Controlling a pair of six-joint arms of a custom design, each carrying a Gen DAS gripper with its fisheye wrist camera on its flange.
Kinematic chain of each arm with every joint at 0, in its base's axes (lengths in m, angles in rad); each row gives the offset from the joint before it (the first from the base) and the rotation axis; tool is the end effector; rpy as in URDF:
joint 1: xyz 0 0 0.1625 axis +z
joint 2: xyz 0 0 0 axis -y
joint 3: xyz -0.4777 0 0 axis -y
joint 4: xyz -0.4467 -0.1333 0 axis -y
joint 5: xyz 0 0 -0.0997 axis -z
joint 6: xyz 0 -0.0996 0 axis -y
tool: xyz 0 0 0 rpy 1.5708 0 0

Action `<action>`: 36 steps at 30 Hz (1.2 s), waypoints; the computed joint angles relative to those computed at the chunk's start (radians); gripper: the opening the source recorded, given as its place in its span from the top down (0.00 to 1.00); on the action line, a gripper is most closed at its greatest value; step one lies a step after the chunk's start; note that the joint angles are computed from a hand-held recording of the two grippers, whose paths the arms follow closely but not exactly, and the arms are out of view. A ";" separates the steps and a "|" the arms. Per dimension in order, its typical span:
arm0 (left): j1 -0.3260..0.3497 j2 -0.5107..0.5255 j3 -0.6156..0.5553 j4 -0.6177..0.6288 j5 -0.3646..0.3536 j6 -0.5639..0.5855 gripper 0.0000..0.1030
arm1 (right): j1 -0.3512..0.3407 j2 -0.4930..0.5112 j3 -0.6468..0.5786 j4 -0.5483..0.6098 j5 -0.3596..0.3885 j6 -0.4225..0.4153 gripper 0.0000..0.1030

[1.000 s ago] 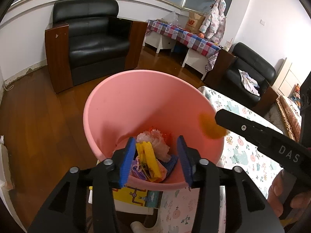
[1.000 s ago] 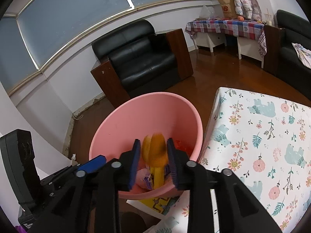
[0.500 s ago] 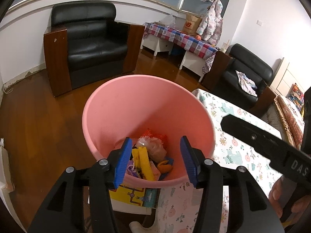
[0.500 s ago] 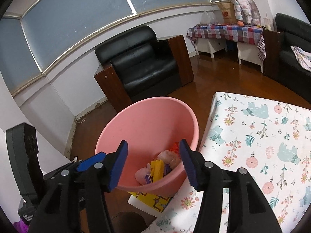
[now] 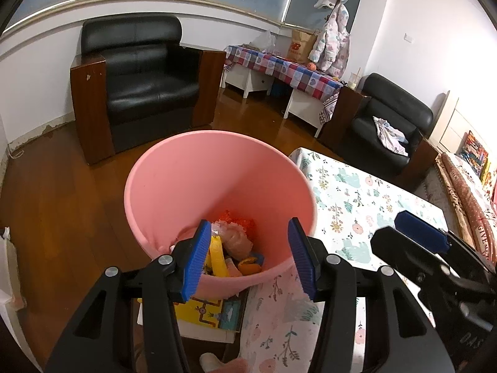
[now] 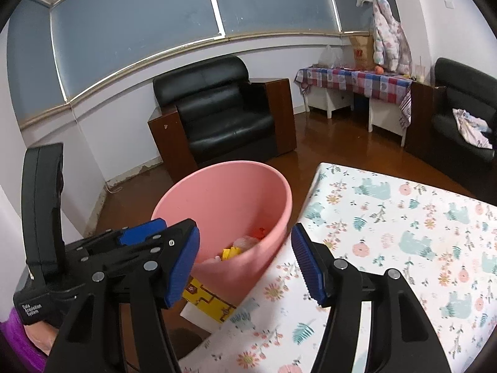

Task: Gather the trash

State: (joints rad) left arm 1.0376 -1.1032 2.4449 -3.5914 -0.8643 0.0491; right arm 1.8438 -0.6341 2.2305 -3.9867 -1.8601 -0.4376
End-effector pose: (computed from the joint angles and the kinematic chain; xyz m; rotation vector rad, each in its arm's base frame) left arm -0.0541 -0.4812 0.1575 0.3927 2.4076 -1.0431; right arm 0.2388 -0.4640 0.0067 0.7465 -2.4825 1.0889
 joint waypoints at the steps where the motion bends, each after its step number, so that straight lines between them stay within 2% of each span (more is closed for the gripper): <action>1: -0.010 0.003 0.004 -0.002 0.012 -0.008 0.50 | 0.001 -0.001 0.008 -0.011 -0.005 -0.002 0.41; 17: -0.132 0.045 0.061 -0.080 0.120 -0.025 0.51 | -0.008 -0.009 0.095 -0.174 -0.062 0.018 0.40; 36: -0.196 0.050 0.112 -0.111 0.136 -0.050 0.54 | -0.008 -0.020 0.157 -0.264 -0.078 0.048 0.40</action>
